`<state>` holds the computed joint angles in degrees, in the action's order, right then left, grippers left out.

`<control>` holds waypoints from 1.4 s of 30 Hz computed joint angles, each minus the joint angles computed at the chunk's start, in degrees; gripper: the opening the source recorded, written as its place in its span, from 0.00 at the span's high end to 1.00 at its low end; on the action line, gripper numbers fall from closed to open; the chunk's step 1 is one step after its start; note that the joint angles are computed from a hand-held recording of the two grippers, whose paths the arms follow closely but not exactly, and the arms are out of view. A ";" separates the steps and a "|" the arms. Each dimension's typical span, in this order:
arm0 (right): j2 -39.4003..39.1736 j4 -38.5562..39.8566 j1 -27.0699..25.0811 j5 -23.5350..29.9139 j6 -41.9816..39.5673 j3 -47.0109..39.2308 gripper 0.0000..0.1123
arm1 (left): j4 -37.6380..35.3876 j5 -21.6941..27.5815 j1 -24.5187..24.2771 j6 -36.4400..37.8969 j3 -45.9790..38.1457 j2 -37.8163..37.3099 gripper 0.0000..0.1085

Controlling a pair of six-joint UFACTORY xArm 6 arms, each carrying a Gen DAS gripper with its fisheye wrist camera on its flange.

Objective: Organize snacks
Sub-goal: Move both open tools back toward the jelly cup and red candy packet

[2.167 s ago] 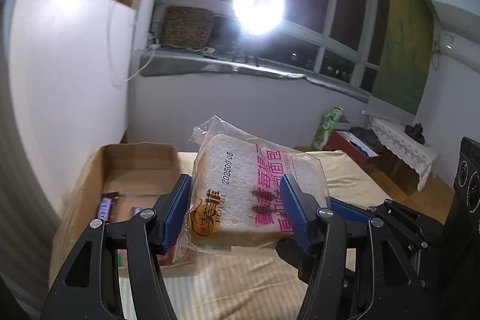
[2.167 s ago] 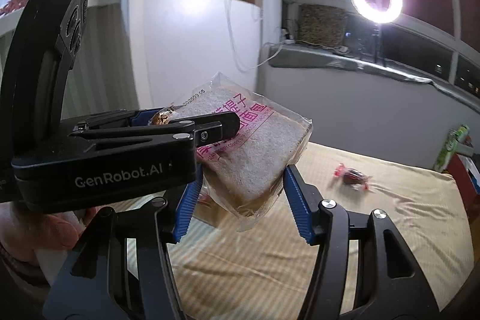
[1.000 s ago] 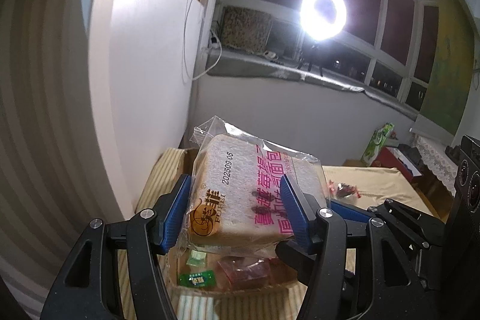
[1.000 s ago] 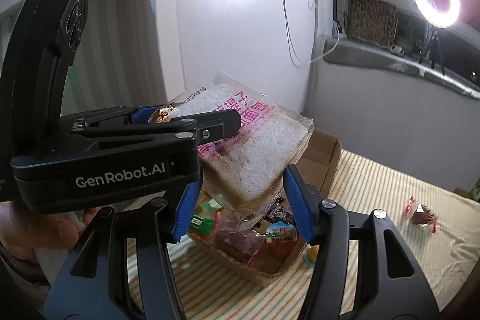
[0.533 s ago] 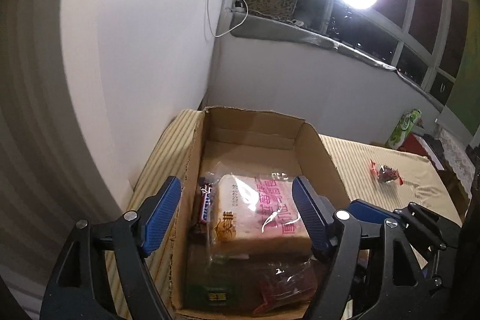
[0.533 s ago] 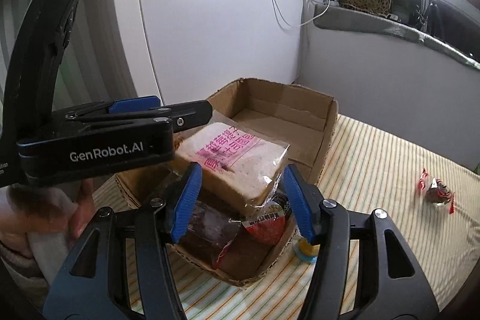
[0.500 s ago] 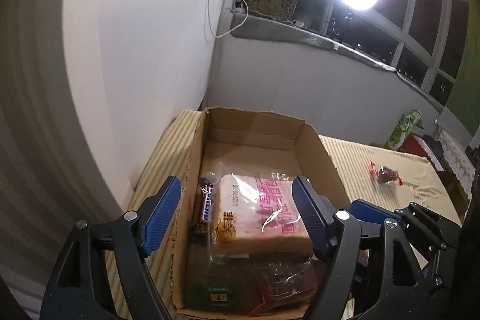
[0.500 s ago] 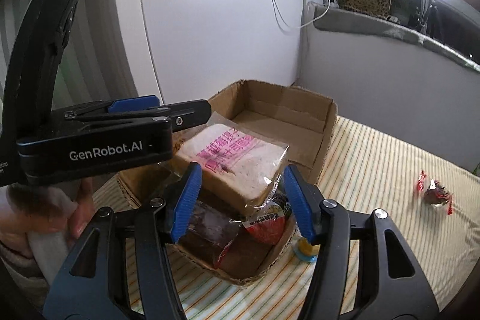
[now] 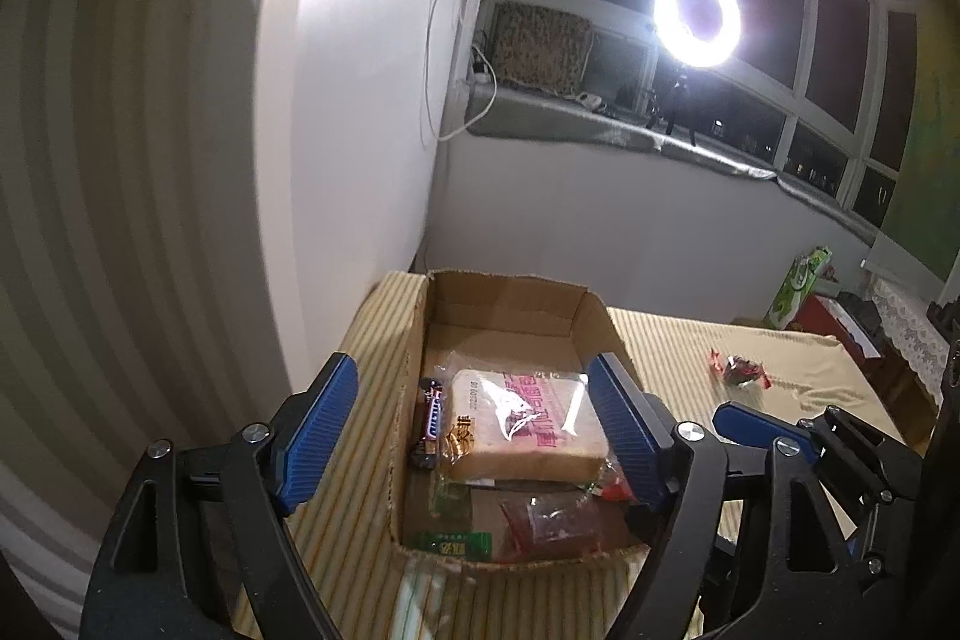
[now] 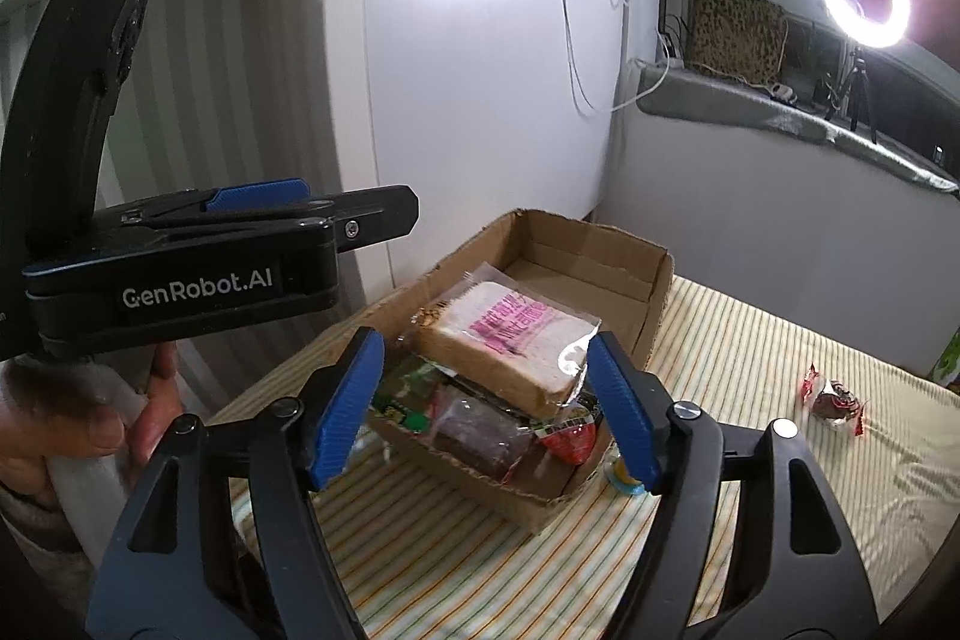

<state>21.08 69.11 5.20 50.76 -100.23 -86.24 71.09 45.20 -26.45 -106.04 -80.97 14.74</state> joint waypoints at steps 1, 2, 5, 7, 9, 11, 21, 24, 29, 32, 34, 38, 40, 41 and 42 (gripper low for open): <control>-0.77 0.22 -0.10 0.20 -0.43 0.85 0.34 | 0.22 0.48 -0.33 -0.19 0.21 -0.31 0.26; -1.20 0.31 -0.07 0.23 -0.60 1.33 0.34 | 0.33 0.86 -0.60 -0.25 0.35 -0.61 0.26; -2.49 0.57 -0.24 0.58 -1.27 2.84 0.32 | 0.76 2.14 -1.46 -0.59 1.09 -1.59 0.26; -3.04 0.67 -0.36 0.74 -1.63 3.59 0.30 | 1.01 2.81 -1.96 -0.91 1.58 -2.13 0.26; -3.10 0.87 -0.45 0.70 -1.83 3.91 0.27 | 0.96 3.12 -2.23 -0.94 1.72 -2.28 0.26; -3.00 0.91 -0.58 0.33 -1.89 4.25 0.22 | 0.77 3.49 -2.45 -0.83 1.73 -2.23 0.26; 2.29 -1.15 -6.04 0.88 1.64 1.81 0.14 | -3.95 3.36 -3.98 3.91 -2.96 3.14 0.26; 5.31 -2.36 -8.74 1.51 3.67 -1.44 0.13 | -5.51 2.38 -5.06 7.64 -8.13 7.88 0.26; 10.27 -3.83 -13.39 1.54 7.22 -7.23 0.13 | -8.26 1.09 -6.91 13.47 -17.08 15.43 0.26; 12.42 -4.19 -15.39 0.65 8.77 -9.88 0.13 | -10.42 0.47 -8.01 16.61 -22.63 19.85 0.26; 13.84 -4.46 -16.70 -1.28 9.50 -11.44 0.13 | -11.89 -0.45 -8.45 18.38 -26.04 22.63 0.26; 16.62 -6.48 -19.26 -3.14 13.20 -15.32 0.13 | -15.42 -4.93 -8.16 20.70 -31.77 27.88 0.26; 18.31 -7.22 -20.38 -3.52 14.42 -17.96 0.13 | -18.20 -6.67 -7.75 23.10 -35.53 31.07 0.26; 18.53 -7.24 -20.59 -3.98 14.65 -18.33 0.13 | -19.25 -7.41 -7.55 24.13 -37.23 32.55 0.26; 18.93 -7.32 -21.08 -4.25 15.07 -19.23 0.13 | -19.86 -7.35 -7.52 25.04 -38.55 33.63 0.26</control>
